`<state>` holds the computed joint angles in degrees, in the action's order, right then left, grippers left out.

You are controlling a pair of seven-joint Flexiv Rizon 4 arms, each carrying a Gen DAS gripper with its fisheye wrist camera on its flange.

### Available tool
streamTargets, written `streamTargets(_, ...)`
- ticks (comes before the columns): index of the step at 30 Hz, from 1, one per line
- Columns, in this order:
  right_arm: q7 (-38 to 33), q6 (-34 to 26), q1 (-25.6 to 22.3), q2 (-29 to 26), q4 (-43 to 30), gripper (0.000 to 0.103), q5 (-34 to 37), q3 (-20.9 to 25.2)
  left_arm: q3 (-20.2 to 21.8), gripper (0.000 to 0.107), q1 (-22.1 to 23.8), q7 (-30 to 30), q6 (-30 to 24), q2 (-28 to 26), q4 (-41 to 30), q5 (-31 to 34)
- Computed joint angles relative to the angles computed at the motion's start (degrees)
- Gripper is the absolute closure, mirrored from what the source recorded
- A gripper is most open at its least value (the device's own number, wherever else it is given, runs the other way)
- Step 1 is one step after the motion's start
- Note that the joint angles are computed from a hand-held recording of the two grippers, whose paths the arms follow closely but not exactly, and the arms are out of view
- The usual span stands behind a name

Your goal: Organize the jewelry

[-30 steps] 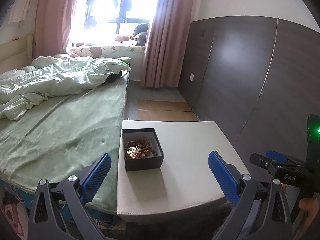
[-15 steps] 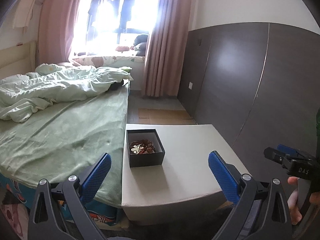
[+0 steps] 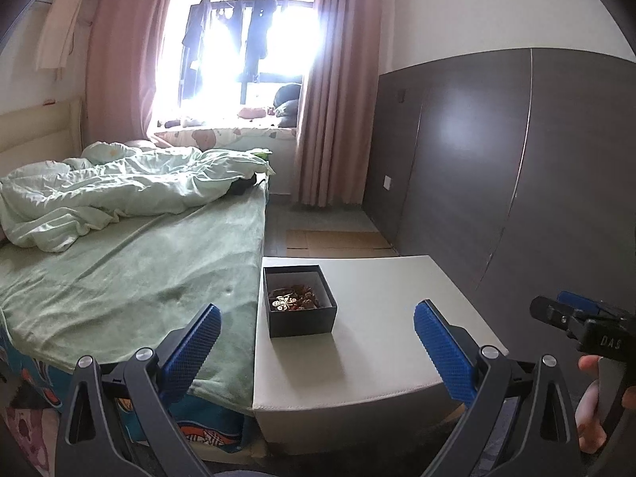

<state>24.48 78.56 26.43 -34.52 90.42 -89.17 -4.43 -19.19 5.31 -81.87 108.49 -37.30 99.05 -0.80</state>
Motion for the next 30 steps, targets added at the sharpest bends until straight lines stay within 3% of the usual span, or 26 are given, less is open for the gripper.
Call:
streamTargets(13, 2.69, 0.59, -1.13, 0.01, 0.12, 0.005, -2.06, 0.38, 2.36, 0.012, -2.31, 1.47, -1.16, 0.02, -0.68, -2.04)
streamTargets(30, -0.55, -0.73, 0.07, 0.25, 0.58, 0.005, 0.97, 0.42, 3.36, 0.012, -2.81, 1.17, -0.89, 0.48, -0.15, -2.77)
